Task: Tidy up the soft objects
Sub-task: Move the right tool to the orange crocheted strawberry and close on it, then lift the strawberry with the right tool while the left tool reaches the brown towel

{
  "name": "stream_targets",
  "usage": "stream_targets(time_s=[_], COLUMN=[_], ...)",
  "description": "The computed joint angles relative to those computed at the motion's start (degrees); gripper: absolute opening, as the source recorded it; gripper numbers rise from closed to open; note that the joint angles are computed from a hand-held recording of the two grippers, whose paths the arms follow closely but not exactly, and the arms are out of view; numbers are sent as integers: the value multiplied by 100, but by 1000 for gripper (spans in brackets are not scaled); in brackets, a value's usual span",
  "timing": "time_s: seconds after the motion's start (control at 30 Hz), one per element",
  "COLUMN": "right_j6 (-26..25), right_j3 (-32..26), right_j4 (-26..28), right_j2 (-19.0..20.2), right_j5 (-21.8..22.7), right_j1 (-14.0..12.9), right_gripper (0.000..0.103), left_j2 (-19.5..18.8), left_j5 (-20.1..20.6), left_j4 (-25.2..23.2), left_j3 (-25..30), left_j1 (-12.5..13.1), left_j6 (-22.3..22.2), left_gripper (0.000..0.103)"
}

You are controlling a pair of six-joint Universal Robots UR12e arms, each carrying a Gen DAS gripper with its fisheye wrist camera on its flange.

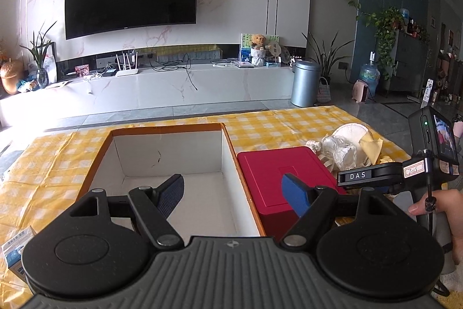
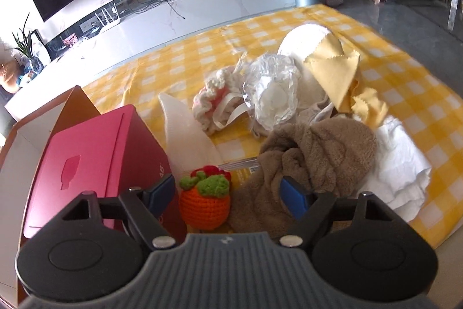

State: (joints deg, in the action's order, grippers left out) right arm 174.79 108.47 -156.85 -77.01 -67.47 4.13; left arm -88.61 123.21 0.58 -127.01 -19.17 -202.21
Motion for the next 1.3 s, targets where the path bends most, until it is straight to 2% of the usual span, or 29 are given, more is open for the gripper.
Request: stream_targets(time_s=[0.03, 0.1, 0.17, 0.2, 0.33, 0.37, 0.63, 0.7, 0.87, 0.97, 1.07, 1.17, 1.3], right_j6=[94, 307, 417, 374, 273, 262, 331, 293, -83, -394, -690, -954, -949], right_j3=[-59, -159, -129, -113, -81, -62, 148, 238, 425, 366, 242, 265, 305], right_j4=[241, 713, 677, 672, 776, 768, 500, 264, -277, -189, 26, -288, -439], right_j2=[24, 79, 86, 72, 27, 11, -216, -316, -505, -477, -345, -285, -293], right_j5=[203, 517, 618, 625, 799, 874, 981, 820, -284, -866, -1156, -1409, -1444], right_j1=[-52, -141, -180, -183, -227, -250, -386, -382, -152, -4, 132, 251, 272], right_gripper=[77, 66, 63, 55, 45, 39, 39, 39, 39, 39, 39, 39, 39], left_j2=[-11, -11, -24, -32, -45, -50, -69, -74, -82, -93, -99, -88, -70], left_j5=[11, 7, 18, 19, 10, 13, 62, 69, 20, 29, 30, 31, 43], left_j4=[7, -5, -28, -43, -139, -151, -243, -298, -335, -411, -510, -532, -506], left_j3=[4, 5, 14, 20, 34, 35, 45, 60, 61, 68, 78, 65, 41], left_j1=[-5, -9, -16, -17, -28, -34, -54, -54, -43, -41, -37, -36, -41], left_j6=[2, 14, 17, 20, 51, 60, 80, 54, 83, 97, 74, 83, 91], left_gripper=[91, 91, 91, 91, 91, 91, 91, 91, 91, 91, 91, 91, 91])
